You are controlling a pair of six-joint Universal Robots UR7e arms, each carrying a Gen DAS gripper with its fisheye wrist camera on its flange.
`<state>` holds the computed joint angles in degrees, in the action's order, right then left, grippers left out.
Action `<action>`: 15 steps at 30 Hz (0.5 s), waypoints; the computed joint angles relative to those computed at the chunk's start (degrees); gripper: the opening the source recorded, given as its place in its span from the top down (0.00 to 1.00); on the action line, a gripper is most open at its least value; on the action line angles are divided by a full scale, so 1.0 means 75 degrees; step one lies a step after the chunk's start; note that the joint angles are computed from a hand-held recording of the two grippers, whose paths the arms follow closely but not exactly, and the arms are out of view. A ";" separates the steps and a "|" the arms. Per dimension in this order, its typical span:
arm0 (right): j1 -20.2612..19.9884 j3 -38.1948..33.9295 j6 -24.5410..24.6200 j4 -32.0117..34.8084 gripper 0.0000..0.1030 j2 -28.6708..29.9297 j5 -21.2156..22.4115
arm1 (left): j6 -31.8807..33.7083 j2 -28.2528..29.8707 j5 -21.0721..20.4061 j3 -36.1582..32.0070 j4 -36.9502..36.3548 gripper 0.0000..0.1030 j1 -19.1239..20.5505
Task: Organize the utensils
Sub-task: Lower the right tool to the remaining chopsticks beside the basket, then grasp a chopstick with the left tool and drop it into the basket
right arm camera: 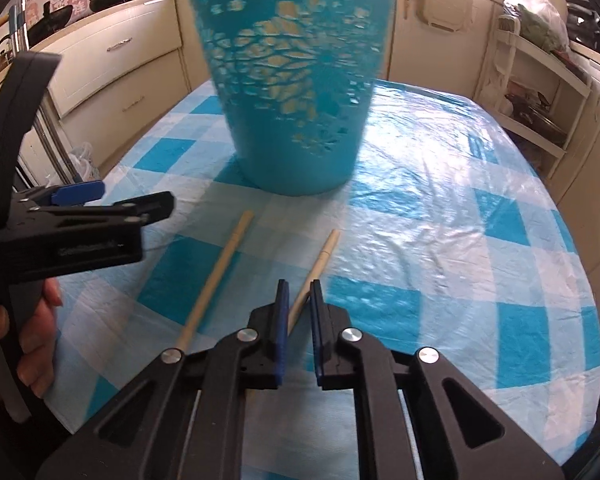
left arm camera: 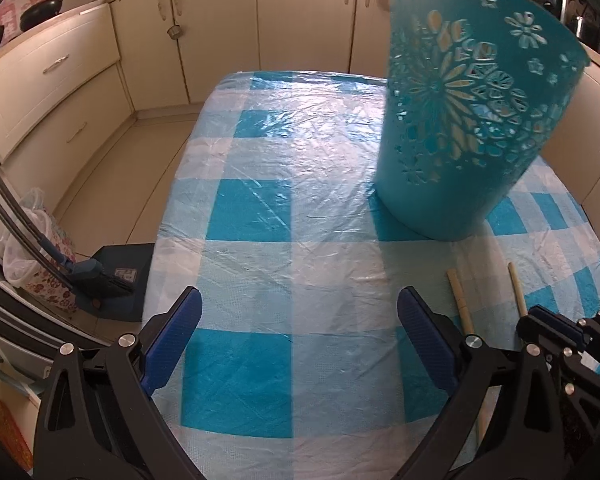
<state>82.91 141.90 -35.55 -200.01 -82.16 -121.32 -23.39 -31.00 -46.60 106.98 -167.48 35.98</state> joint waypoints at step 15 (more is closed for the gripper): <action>-0.0652 0.0097 0.0795 0.0809 0.89 -0.0915 0.0913 | -0.0064 0.0505 -0.0599 -0.0723 0.1214 0.39 -0.0435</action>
<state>78.02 142.63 -29.59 -193.94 -89.02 -114.47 -23.87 -27.21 -51.10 101.56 -158.38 32.72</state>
